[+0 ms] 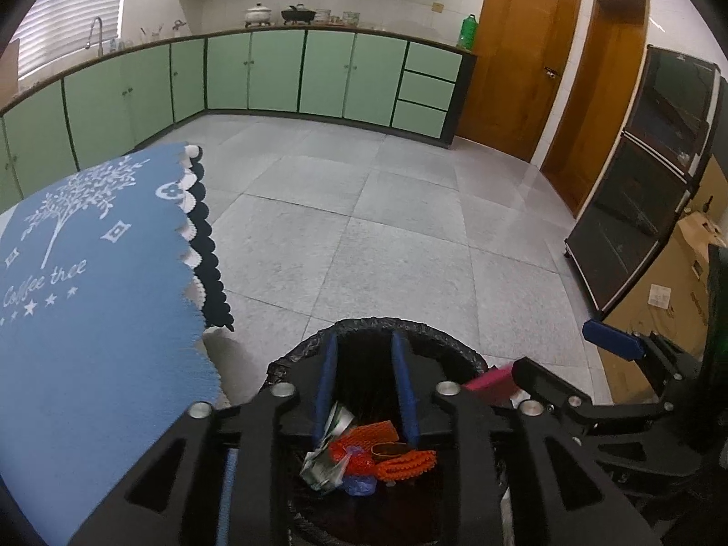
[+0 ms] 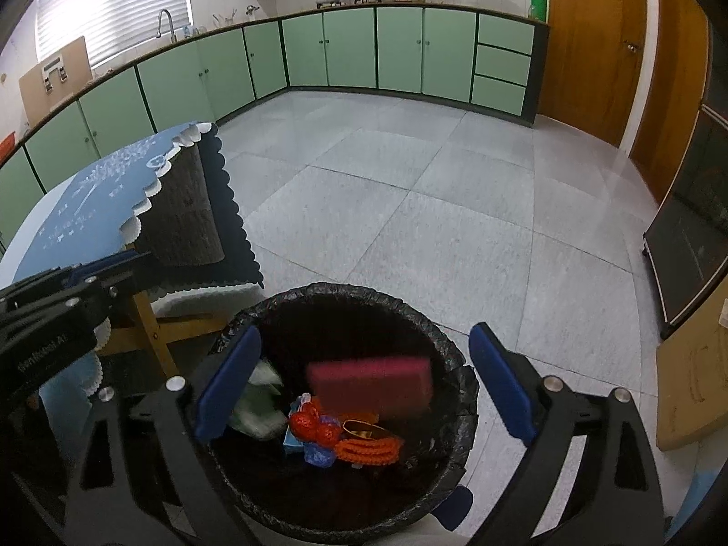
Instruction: Collect trash
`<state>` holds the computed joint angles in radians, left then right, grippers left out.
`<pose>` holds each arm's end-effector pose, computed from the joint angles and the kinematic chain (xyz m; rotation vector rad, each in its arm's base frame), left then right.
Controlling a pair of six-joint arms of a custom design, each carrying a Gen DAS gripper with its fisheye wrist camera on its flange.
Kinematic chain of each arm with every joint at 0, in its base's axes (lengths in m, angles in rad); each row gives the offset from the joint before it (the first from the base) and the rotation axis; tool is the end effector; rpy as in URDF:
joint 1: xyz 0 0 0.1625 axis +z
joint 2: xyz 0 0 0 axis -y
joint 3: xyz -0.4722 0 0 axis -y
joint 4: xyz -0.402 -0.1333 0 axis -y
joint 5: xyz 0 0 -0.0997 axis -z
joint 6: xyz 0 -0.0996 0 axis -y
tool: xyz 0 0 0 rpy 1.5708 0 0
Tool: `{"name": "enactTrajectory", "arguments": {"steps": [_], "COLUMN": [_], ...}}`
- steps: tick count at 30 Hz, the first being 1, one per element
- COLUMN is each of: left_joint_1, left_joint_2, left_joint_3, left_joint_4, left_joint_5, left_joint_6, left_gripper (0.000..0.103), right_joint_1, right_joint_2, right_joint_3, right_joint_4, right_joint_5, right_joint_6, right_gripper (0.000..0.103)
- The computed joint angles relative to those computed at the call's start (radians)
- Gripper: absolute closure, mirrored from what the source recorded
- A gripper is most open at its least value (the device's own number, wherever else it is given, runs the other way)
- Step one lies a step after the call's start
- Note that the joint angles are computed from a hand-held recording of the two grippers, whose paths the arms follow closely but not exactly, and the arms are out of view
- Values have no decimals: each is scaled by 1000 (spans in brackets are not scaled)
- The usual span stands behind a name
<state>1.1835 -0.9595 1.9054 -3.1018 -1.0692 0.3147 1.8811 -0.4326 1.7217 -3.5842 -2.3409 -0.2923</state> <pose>-0.0730 -0.6587 0.2054 0.6935 2.4674 -0.7929 0.2632 -0.6113 -0.0132 0.3373 -2.2479 0.8594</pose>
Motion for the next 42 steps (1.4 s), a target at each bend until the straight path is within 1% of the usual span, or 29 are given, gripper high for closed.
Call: {"name": "enactTrajectory", "arguments": {"steps": [4,6,10,12,16,17,20,21,23,25,29,33,42], "left_joint_1": [-3,-4,-11,-13,-17,-16,-18,-20,-21,-22,-28,-41,-64], "left_joint_2": [-7,-14,-29,-40,-66,-72,-98,-111,-129,-148,-183,-218,-285], "left_joint_3": [5,8,20,26,40,44,61,70,80,89,113,142,193], "left_joint_4": [-9,-19,-46,-55,-69,-70,-83,-88,-93,-86,-92,-104,-122], "left_joint_5": [0,-1,6,9,17,18,24,29,34,32,37,42,50], "left_joint_6": [-1,2,21,30,44,48,66,72,77,74,69,80,84], "left_gripper": [73,64,56,48,41,38,28,23,18,16,12,10,8], "right_joint_1": [3,6,15,22,32,34,40,41,44,53,80,104,155], "right_joint_2": [-2,-4,-13,-18,-29,-34,-52,-65,-81,-92,-97,-108,-130], "right_joint_3": [2,5,10,15,28,32,49,61,75,82,83,86,103], "right_joint_4": [-1,-5,-10,-14,-15,-13,-4,2,14,25,33,50,42], "right_joint_5": [1,-1,-3,-2,3,7,29,52,82,97,97,120,141], "right_joint_6": [1,1,6,6,16,22,48,62,85,98,95,88,85], "right_gripper": [13,12,11,11,11,11,9,7,6,6,5,5,5]}}
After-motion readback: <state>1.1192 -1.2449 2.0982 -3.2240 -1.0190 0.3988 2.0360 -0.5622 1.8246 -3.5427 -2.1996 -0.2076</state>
